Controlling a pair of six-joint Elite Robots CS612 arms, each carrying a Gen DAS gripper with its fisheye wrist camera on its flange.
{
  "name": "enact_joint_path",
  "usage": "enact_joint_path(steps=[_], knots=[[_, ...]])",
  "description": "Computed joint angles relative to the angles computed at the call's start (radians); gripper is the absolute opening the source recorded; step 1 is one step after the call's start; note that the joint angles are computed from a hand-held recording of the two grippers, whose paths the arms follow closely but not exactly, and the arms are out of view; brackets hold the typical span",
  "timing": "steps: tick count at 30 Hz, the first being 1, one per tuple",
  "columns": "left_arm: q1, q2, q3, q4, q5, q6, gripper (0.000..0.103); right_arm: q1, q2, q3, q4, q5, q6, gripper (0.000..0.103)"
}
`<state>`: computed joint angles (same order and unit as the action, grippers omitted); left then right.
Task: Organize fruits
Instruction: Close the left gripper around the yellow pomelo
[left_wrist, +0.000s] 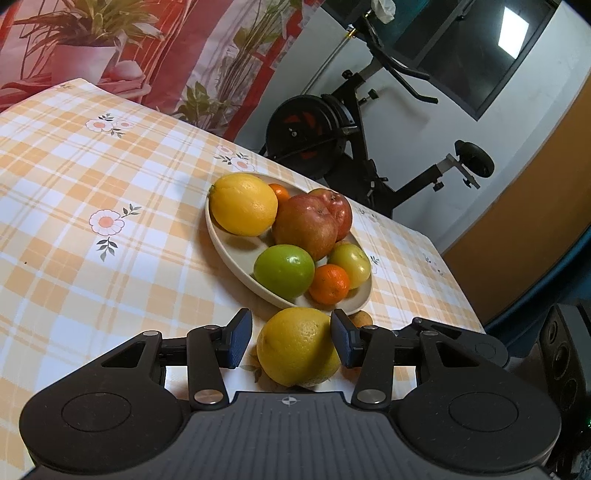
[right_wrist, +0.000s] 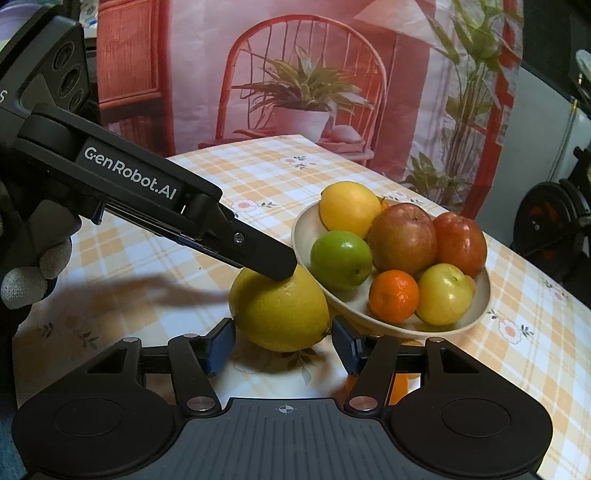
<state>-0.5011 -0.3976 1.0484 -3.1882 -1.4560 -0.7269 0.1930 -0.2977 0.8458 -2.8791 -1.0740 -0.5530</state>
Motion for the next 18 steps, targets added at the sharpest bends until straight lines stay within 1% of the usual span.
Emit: enact_joint_path(steps=[6, 11, 18], knots=[[-0.002, -0.001, 0.005, -0.006, -0.012, 0.009, 0.05, -0.002, 0.009, -0.017, 0.021, 0.008, 0.021, 0.052], [-0.002, -0.004, 0.012, -0.012, -0.016, 0.002, 0.05, 0.0, 0.01, -0.016, 0.016, 0.009, 0.041, 0.052], [-0.006, 0.0, 0.013, -0.023, -0.042, 0.023, 0.05, -0.004, 0.0, 0.011, -0.005, 0.009, 0.109, 0.052]])
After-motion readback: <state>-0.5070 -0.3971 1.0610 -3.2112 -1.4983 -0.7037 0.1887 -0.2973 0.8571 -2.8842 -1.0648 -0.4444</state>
